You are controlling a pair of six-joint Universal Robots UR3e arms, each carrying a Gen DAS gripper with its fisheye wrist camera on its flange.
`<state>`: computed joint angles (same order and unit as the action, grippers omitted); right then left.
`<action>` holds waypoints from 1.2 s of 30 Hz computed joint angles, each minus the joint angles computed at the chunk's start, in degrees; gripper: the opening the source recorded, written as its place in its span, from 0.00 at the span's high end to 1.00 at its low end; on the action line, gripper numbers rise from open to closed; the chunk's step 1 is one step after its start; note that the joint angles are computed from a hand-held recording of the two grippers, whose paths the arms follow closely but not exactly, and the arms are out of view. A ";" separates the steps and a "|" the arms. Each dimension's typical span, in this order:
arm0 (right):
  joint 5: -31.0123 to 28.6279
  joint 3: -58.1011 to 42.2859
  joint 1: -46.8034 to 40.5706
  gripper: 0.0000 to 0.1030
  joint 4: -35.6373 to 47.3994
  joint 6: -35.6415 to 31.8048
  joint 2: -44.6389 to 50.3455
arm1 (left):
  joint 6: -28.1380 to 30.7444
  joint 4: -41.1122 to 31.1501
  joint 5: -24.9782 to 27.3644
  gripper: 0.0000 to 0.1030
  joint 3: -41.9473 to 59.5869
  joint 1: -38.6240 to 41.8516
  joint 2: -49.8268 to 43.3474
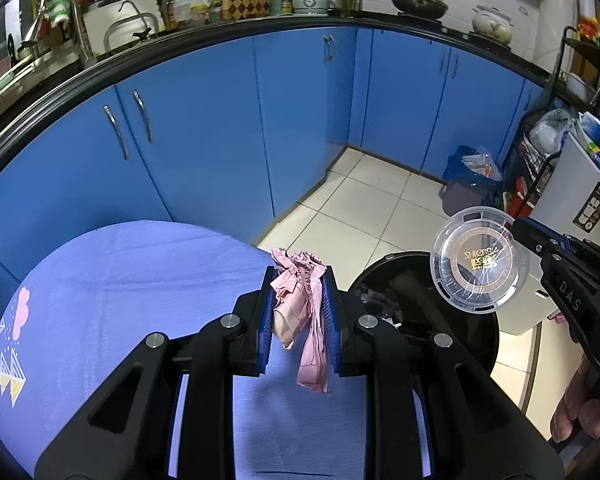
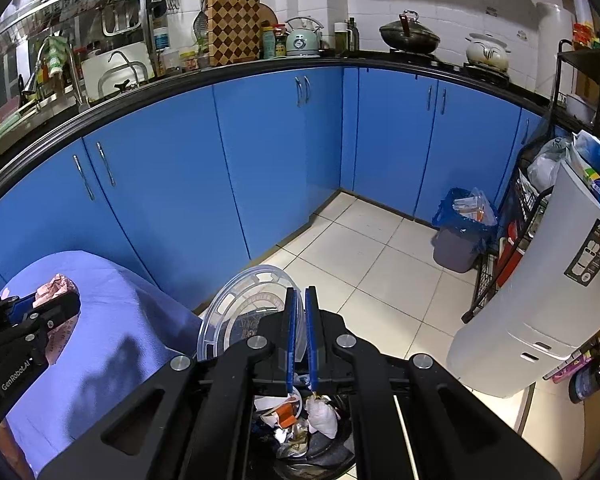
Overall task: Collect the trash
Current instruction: 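Carry the pink paper and glass plate over the black bin, then open the right gripper over the black bin to drop the glass plate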
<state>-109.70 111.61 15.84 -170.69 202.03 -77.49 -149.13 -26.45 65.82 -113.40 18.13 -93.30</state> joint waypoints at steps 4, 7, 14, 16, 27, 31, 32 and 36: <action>0.44 0.94 -0.32 0.95 -0.66 -0.26 -0.34 | -0.03 0.50 0.55 0.78 -0.42 -1.00 0.19; 0.17 0.58 -0.05 0.93 0.50 -0.79 -0.07 | 0.00 0.64 0.84 0.78 -0.33 -1.33 0.09; 1.12 2.04 -1.21 0.93 0.95 -0.10 -0.98 | -0.12 0.65 1.33 0.78 0.57 -2.06 -0.65; 1.27 2.63 -1.83 0.93 1.44 0.41 -1.43 | -0.30 0.78 1.49 0.78 0.33 -2.52 -0.50; -6.46 8.74 -1.37 0.11 -2.62 2.72 -4.16 | -0.24 0.77 2.67 0.78 1.47 -6.10 -1.59; -8.13 10.94 -1.61 0.11 -3.02 2.67 -5.20 | -0.92 -0.01 2.67 0.78 2.51 -7.70 -2.34; -8.16 11.52 -2.00 0.11 -2.98 2.49 -5.80 | -0.98 -0.05 2.74 0.78 2.67 -8.11 -2.48; -8.14 14.03 -3.57 0.11 -3.85 2.28 -7.73 | -1.33 -0.33 2.86 0.78 3.50 -9.98 -2.83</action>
